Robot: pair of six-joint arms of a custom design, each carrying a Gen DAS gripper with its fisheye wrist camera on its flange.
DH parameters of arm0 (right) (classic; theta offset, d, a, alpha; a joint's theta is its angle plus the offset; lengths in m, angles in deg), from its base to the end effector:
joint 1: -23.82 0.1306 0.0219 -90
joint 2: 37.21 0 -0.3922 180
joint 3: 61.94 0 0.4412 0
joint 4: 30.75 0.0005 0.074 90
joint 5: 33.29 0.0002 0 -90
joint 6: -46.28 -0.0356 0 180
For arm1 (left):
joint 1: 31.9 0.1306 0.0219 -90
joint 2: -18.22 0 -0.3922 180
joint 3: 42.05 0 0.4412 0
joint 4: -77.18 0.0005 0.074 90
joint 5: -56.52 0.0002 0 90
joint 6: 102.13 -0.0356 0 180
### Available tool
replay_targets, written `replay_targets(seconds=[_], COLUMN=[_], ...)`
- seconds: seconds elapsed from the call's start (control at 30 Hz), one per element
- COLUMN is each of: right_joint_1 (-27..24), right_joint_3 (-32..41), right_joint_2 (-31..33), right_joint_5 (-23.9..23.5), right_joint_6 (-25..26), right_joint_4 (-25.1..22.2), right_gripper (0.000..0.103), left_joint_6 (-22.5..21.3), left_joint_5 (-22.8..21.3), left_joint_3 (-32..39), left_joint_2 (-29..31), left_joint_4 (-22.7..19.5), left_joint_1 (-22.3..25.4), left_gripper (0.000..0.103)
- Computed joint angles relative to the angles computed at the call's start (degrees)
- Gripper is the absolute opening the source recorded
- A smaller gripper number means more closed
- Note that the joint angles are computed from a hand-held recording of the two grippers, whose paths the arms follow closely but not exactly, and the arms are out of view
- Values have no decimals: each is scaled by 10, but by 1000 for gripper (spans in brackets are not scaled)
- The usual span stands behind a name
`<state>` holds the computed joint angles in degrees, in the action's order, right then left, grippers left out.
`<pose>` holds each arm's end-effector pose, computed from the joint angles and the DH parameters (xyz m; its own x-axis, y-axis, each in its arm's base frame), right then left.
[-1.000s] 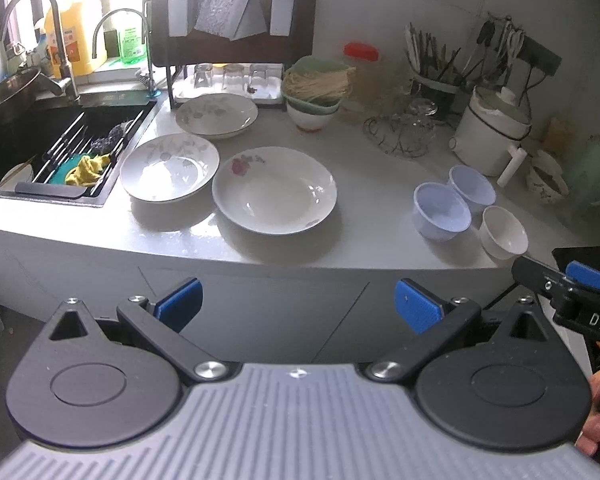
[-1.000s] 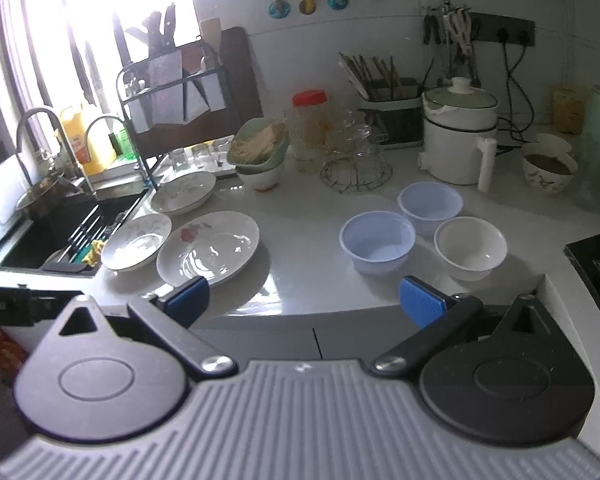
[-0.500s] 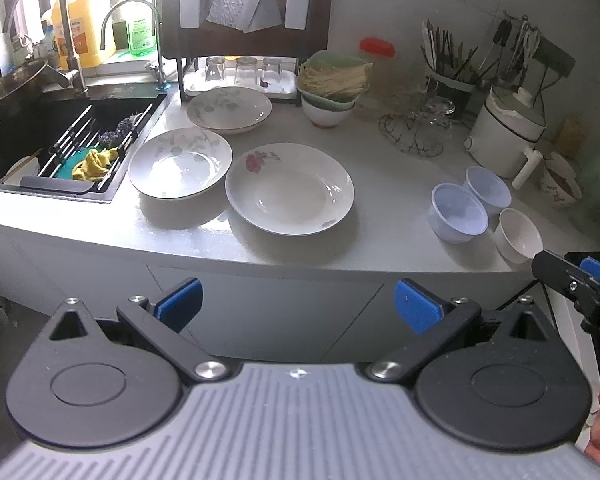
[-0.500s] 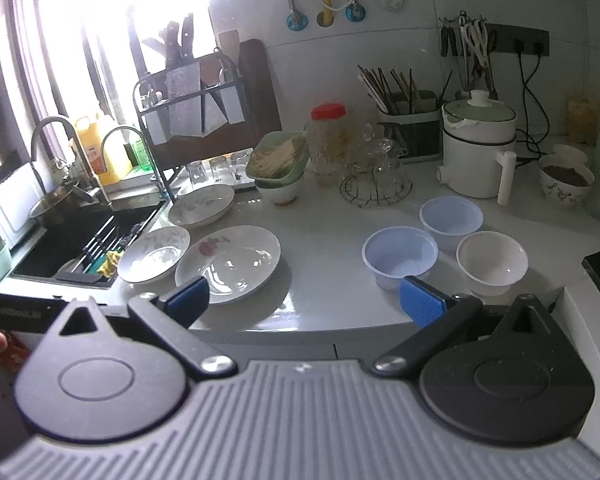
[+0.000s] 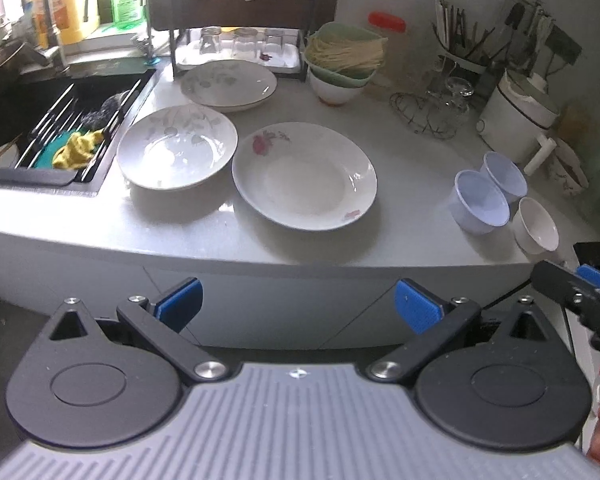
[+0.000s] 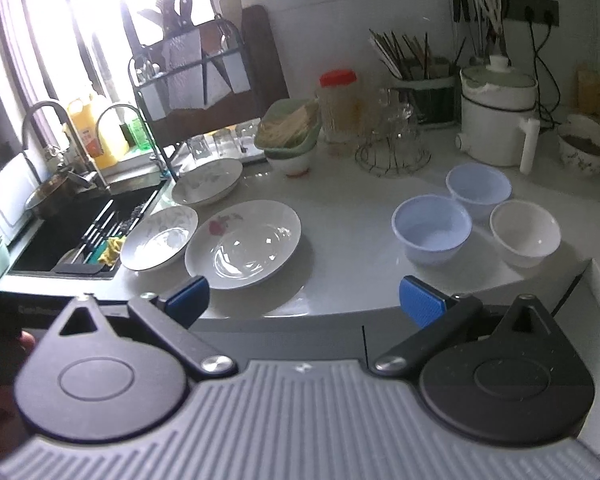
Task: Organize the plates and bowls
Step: 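Move the left gripper toward the rim of the leaf-pattern plate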
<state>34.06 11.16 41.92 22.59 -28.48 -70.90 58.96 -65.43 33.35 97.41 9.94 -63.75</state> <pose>0.4474 0.1006 0.3946 -0.5459 -0.3198 -0.7744 -0.6974 0.6857 0.2085 0.3684 -0.2072 0.3881 -0.5457 -0.6060 -0.5788 -0.6622 0.7351 -0.1453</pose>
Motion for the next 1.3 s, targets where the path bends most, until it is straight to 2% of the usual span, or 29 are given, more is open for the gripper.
replay_targets(seconds=[0.23,0.43,0.53,0.67,0.9,0.97,1.03,1.1,1.2,1.3], right_joint_1=[58,105,128,155,205,217,227,241,259,279], right_joint_3=[-5,-4,5,18,40,42,45,48,54,62], right_joint_2=[6,19,36,56,91,97,109,119,133,148], right_joint_5=[51,79,96,120,156,169,155,164,186,202], right_joint_6=[-68,-133,-157,-182,-230,-263,-312,-339,-365,-379], right_joint_4=[29,55,51,56,81,84,79,76,82,91], right_gripper=[103,102,99,98,93,93,93,93,93,93], left_joint_6=[-107,-196,-242,-301,-385,-411,-442,-472,-506,-533], left_joint_5=[39,93,126,156,202,219,230,243,277,273], left_joint_3=[-38,-59,-67,-74,-80,-84,-85,-86,-87,-96], left_joint_2=[-49,-67,-69,-67,-49,-45,-37,-29,-18,-12], left_joint_4=[39,72,92,122,145,157,168,181,196,223], left_joint_1=[79,159,200,256,338,359,379,403,435,464], left_gripper=[103,103,103,103,103,103,103,103,103,103])
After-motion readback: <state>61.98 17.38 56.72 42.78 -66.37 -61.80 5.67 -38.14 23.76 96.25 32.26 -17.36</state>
